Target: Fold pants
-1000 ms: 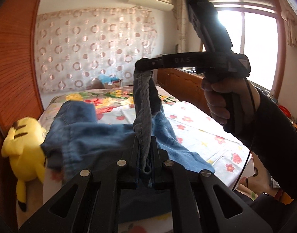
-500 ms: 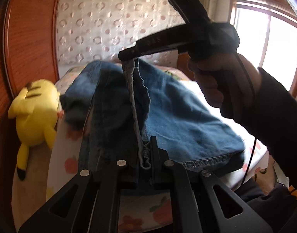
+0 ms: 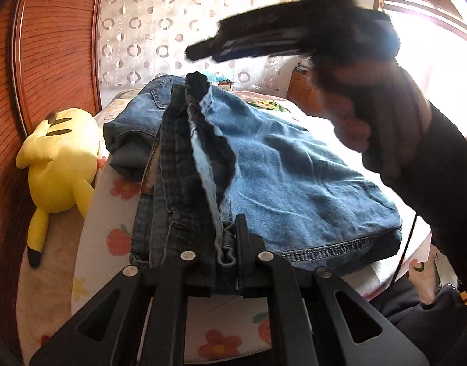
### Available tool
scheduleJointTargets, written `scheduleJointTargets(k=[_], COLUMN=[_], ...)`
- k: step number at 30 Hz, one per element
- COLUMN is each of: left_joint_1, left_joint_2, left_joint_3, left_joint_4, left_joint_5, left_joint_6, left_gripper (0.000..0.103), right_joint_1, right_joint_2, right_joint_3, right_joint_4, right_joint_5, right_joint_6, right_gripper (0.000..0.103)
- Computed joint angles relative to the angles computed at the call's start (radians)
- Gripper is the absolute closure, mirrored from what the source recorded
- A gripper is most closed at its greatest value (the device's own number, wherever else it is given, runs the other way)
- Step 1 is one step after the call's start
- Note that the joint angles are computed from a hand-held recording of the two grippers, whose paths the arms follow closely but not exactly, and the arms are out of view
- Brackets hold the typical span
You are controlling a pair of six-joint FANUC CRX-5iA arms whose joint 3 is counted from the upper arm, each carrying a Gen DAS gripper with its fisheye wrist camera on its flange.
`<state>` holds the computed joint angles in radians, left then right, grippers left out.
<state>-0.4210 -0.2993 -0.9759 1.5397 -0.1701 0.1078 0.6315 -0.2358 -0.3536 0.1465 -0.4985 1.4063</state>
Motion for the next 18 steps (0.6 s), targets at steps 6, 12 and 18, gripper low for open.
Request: scheduleJointTargets(k=[6, 12, 18], left_joint_1=[0.042, 0.057, 0.034], left_joint_2=[-0.009, -0.029, -0.028], left_joint_3=[0.008, 0.023, 0.04], left_joint_4=[-0.088, -0.203, -0.194], left_joint_5=[-0.029, 0.006, 0.045], left_joint_6=[0.065, 0.155, 0.15], left_gripper=[0.09, 0.072, 0.056], right_joint_1=[-0.01, -0.049, -0.095], right_joint_2=[-0.169, -0.325, -0.43], right_joint_3=[-0.176, -0.349, -0.449], right_joint_4=[0.139, 0.304, 0.315], right_joint_5=[0.051, 0.014, -0.058], right_joint_6=[-0.133, -0.292, -0.37], right_gripper=[0.06, 0.06, 0.06])
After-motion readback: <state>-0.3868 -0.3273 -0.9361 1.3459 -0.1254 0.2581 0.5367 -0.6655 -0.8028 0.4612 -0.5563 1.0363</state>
